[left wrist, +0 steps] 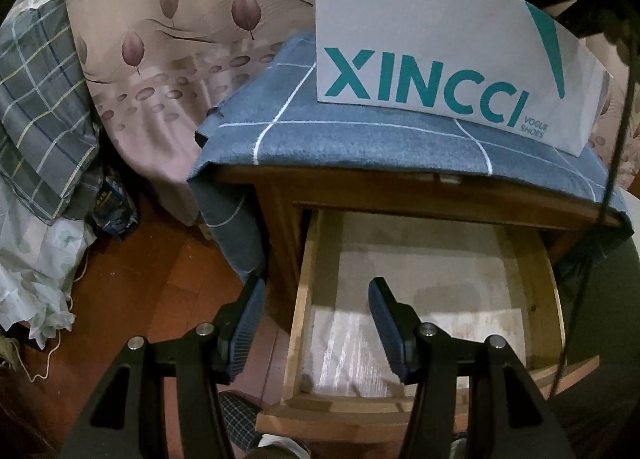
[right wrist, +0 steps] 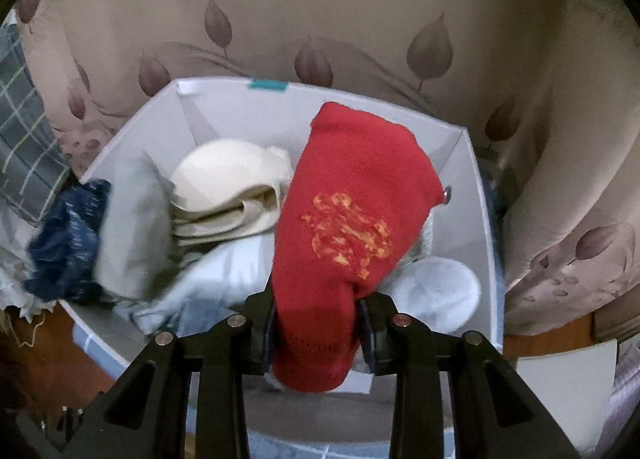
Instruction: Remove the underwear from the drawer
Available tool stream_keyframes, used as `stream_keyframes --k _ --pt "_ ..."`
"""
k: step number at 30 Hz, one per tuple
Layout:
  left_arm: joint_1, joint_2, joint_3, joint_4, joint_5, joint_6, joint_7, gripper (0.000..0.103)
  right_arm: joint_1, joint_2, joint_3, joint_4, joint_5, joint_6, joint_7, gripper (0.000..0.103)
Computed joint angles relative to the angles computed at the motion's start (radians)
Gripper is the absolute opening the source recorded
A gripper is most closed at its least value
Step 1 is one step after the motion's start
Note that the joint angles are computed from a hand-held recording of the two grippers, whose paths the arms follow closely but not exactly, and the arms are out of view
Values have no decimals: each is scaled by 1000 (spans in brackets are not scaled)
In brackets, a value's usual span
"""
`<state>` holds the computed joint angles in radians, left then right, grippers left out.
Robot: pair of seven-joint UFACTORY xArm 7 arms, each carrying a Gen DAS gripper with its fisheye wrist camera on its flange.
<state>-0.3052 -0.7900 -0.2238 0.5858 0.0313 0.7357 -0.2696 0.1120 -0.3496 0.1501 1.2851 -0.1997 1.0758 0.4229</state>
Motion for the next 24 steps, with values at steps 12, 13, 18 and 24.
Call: stream_keyframes --k 12,13,18,24 --pt "-8 8 4 6 -8 14 9 55 -12 -38 12 -94 -24 -73 71 49" --pt "-7 9 2 6 -7 12 7 55 -13 -41 15 -94 -30 -81 80 50" --pt "-6 13 -12 6 5 11 1 55 -8 -105 19 -121 -21 -94 79 69" --pt "-2 11 -29 4 29 15 -18 55 2 -276 59 -209 -32 -100 77 84"
